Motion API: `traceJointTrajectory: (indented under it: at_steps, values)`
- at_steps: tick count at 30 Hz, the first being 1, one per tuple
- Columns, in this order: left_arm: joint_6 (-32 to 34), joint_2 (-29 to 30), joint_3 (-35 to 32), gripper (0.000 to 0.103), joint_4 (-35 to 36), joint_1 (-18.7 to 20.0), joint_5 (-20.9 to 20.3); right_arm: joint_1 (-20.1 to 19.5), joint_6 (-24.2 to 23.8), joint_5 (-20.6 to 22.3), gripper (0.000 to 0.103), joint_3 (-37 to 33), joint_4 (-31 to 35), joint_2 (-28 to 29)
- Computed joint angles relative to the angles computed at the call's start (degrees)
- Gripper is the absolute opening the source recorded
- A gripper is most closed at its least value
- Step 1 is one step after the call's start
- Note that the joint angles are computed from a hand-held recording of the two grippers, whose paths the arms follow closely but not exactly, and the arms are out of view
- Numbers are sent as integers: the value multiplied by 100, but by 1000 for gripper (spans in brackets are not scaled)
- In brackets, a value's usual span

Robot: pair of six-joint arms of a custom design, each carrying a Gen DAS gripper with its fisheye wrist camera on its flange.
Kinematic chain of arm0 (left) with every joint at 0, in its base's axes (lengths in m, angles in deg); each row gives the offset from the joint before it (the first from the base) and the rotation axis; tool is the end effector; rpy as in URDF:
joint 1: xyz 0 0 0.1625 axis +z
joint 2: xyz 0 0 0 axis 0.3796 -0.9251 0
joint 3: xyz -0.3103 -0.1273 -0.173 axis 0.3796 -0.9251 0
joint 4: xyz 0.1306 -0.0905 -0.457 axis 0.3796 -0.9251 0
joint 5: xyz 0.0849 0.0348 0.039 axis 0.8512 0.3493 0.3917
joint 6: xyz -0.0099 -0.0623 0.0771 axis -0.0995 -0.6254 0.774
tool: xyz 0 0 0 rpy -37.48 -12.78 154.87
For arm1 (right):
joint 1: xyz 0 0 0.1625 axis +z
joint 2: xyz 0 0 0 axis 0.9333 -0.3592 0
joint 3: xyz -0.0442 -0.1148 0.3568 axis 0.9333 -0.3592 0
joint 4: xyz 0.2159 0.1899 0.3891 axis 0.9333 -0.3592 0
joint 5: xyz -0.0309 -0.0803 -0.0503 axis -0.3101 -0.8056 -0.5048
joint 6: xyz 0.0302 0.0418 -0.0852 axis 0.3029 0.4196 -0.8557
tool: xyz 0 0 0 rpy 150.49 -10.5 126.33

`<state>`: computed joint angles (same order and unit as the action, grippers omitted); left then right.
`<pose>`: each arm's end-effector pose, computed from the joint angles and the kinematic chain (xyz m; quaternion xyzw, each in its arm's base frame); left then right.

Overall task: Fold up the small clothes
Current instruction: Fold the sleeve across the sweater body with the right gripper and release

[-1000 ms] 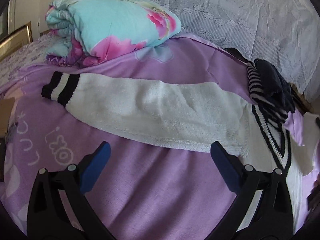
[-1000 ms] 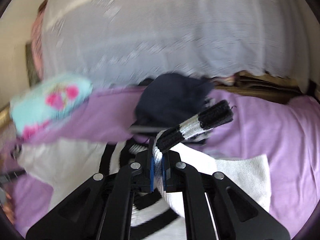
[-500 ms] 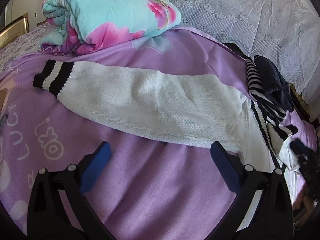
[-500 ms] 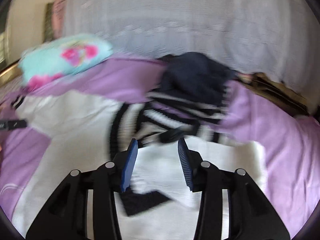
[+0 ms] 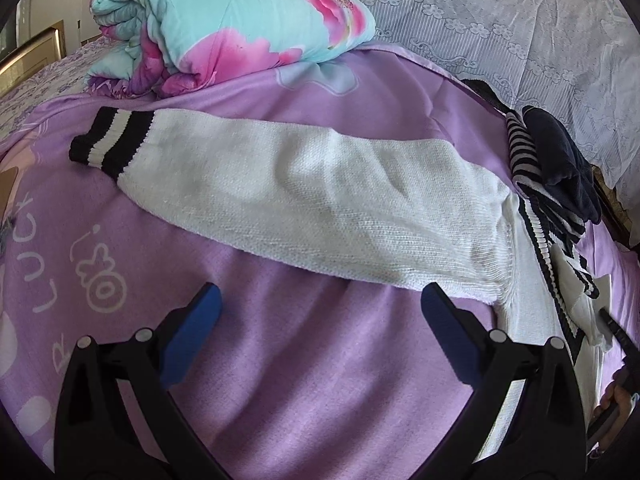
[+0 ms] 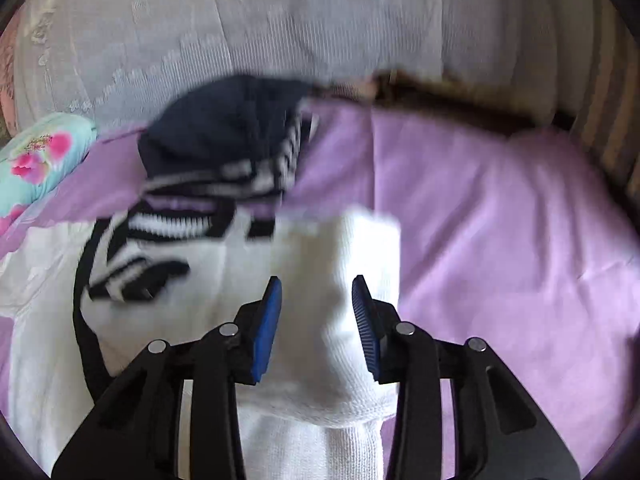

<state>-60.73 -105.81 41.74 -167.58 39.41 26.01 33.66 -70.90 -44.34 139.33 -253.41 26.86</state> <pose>-0.0732 -0.5971 0.2571 -0.1292 0.8433 -0.4177 0.3127 0.2318 -0.6987 0.1481 0.2177 -0.8194 0.3815 0.3683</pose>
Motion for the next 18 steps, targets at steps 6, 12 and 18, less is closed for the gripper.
traceJointTrajectory:
  at_steps: [6, 12, 18]
  values:
    - [-12, -14, -1, 101, -25, 4, -32, 160, 879, -63, 38, -626, 1971, 471]
    - [-78, -80, 15, 101, -11, 35, -139, 242, 975, 1552, 39, -798, 2886, 560]
    - [-354, -359, 110, 101, -2, 137, -248, 380, 326, 1215, 44, -428, 1529, 542]
